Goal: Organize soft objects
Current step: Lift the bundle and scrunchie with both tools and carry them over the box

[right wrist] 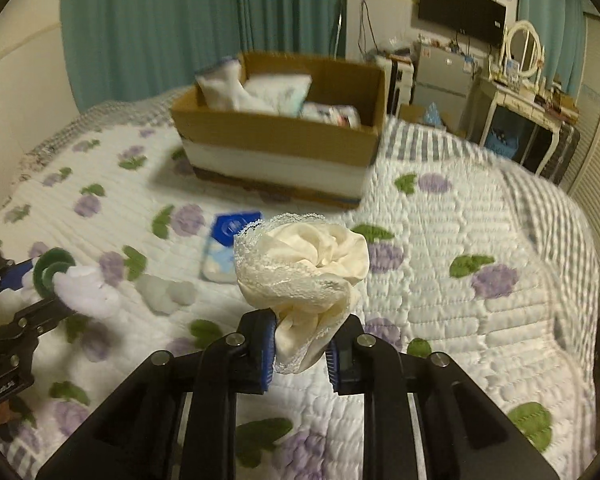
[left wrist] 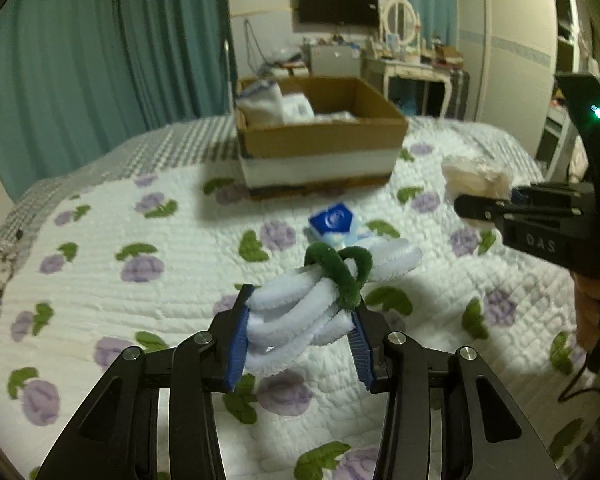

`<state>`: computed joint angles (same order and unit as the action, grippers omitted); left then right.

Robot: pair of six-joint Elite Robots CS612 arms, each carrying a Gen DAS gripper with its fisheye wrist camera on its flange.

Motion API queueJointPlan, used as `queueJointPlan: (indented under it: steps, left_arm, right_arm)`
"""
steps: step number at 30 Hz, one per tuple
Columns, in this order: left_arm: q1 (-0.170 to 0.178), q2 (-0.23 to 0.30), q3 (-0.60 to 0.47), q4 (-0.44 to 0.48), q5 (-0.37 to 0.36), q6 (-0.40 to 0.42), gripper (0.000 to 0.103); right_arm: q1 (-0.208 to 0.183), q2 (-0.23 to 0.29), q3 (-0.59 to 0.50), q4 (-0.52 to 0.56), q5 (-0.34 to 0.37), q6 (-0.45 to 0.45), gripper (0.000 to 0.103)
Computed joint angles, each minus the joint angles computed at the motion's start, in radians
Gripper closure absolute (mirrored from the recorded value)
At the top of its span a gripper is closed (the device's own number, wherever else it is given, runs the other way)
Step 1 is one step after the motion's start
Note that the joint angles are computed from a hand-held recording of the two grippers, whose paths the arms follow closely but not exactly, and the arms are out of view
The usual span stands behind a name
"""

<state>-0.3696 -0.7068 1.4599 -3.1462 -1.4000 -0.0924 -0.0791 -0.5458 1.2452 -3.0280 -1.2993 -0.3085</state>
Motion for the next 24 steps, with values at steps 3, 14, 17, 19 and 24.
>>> queueJointPlan:
  steps: [3,14,17,19,24]
  left_arm:
    - [-0.001,-0.019,0.011,-0.026,0.007,-0.02,0.06]
    - [-0.017,-0.072,0.034,-0.124,0.04,-0.006,0.06]
    - [-0.019,-0.078,0.024,-0.14,0.045,-0.008,0.06]
    - [-0.021,-0.079,0.013,-0.151,0.054,0.003,0.06]
    - [-0.02,-0.075,-0.023,-0.164,0.059,-0.006,0.06]
  right_arm:
    - [-0.002,-0.029,0.04,-0.053,0.025,0.001,0.083]
    - [-0.025,-0.129,0.162,-0.251,0.102,0.058,0.083]
    - [-0.032,-0.148,0.178,-0.286,0.12,0.066,0.083]
    - [-0.035,-0.16,0.185,-0.313,0.131,0.072,0.083]
    - [-0.042,-0.176,0.177,-0.363,0.159,0.096,0.083]
